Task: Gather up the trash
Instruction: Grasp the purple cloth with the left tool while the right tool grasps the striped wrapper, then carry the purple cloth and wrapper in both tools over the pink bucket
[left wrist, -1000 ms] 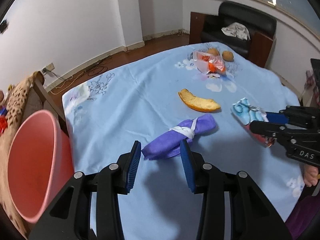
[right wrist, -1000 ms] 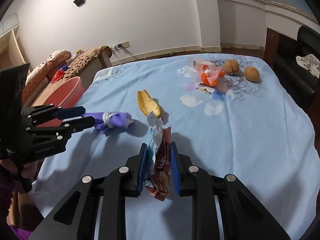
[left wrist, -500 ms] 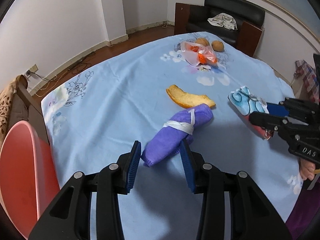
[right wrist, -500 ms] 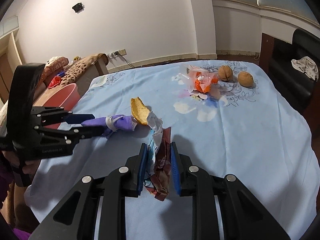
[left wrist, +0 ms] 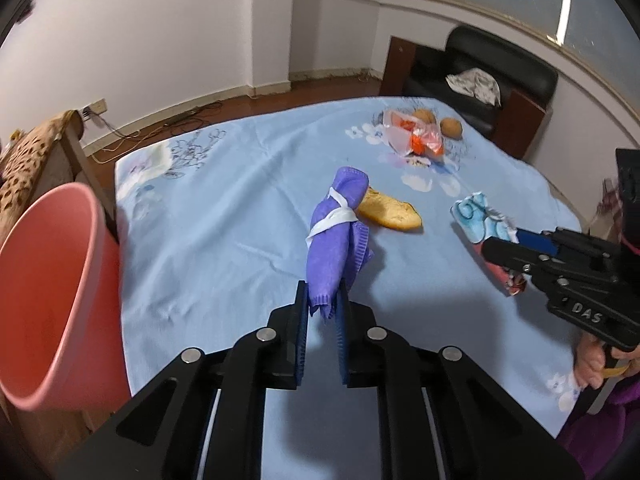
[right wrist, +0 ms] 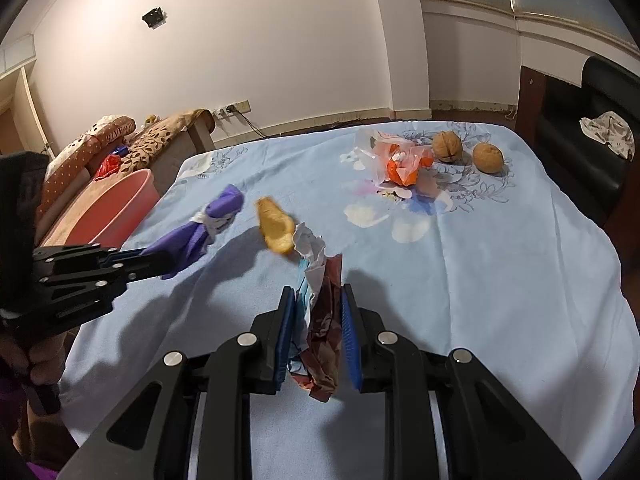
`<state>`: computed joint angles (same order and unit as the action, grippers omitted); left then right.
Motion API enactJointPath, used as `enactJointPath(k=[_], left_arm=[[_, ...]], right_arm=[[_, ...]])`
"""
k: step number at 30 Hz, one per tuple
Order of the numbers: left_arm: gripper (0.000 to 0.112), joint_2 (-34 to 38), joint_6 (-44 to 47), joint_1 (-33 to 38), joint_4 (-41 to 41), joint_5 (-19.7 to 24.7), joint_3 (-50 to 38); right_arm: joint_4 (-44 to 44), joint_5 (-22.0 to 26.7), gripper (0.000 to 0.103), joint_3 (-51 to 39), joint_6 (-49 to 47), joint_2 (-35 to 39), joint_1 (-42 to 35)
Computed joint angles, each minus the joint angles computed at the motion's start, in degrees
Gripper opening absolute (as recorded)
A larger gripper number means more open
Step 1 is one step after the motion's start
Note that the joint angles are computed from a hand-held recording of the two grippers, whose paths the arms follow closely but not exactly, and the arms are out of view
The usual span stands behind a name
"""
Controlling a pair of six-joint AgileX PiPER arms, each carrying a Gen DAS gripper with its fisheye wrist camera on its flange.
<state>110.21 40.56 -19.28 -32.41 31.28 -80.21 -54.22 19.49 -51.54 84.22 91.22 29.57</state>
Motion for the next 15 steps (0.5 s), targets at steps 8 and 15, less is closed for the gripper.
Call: enactJointPath(k=[8,15], left_arm=[[0.012,-5.7,-5.1,0.3,-2.9,-4.5,7.5],[0.012,-10.9,-7.1,0.3,-3.4,-11.8,13.4]], right_arm=[[3.9,0.9,0.022,-1.2,-4.3,0.7,-0.1],[8.5,-0.2,0.022,-2.5,-7.8,1.2,-0.1]])
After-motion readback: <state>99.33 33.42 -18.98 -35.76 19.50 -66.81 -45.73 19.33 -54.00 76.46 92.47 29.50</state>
